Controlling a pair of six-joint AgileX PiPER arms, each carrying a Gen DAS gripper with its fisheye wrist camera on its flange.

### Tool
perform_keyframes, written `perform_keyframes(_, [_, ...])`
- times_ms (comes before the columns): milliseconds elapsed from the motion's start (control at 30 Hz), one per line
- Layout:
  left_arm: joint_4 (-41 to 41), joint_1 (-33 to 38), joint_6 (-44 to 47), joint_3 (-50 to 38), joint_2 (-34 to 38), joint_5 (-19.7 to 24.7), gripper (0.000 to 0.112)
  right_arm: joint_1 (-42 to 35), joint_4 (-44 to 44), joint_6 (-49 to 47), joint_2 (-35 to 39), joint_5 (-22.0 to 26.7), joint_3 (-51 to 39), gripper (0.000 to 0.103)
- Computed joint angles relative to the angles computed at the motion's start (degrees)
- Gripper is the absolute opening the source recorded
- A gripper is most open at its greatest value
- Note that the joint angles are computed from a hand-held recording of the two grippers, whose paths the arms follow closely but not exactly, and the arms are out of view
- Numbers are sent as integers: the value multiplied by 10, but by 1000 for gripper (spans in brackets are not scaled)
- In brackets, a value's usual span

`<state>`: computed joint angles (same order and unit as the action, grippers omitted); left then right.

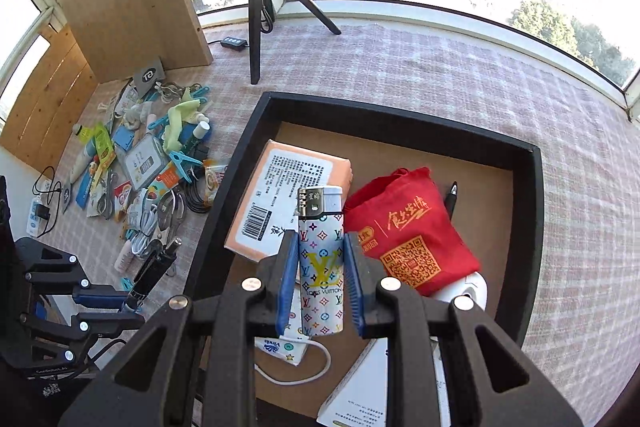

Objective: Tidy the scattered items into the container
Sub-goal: 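Carry pen and lighter into the tray and release them with both grippers, then grasp the pink bottle with the left gripper while the right grasps the nail clipper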

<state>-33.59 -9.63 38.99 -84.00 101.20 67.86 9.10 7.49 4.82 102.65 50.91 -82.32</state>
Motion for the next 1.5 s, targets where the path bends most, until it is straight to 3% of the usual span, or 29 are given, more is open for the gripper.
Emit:
perform_keyframes(333, [4, -87, -37, 32, -24, -53, 10, -83, -22, 7, -70, -32, 99, 23])
perform_keyframes(367, [8, -93, -43, 33, -26, -58, 22, -81, -31, 9, -74, -33, 102, 23])
perform_keyframes(400, [13, -98, -52, 35, -29, -64, 49, -77, -43, 16, -76, -30, 103, 28])
perform_keyframes(467, [7, -98, -48, 49, -41, -81, 61, -68, -62, 33, -82, -34, 106, 41])
perform_keyframes(933, [23, -27, -45, 98, -75, -102, 60, -3, -47, 45, -55, -38, 61, 42])
perform_keyframes(1167, [30, 58, -28, 127, -87, -104, 59, 58, -49, 59, -11, -27, 10, 41])
perform_keyframes(1500, [53, 189, 0, 160, -70, -118, 47, 154, -38, 85, 87, -11, -93, 40])
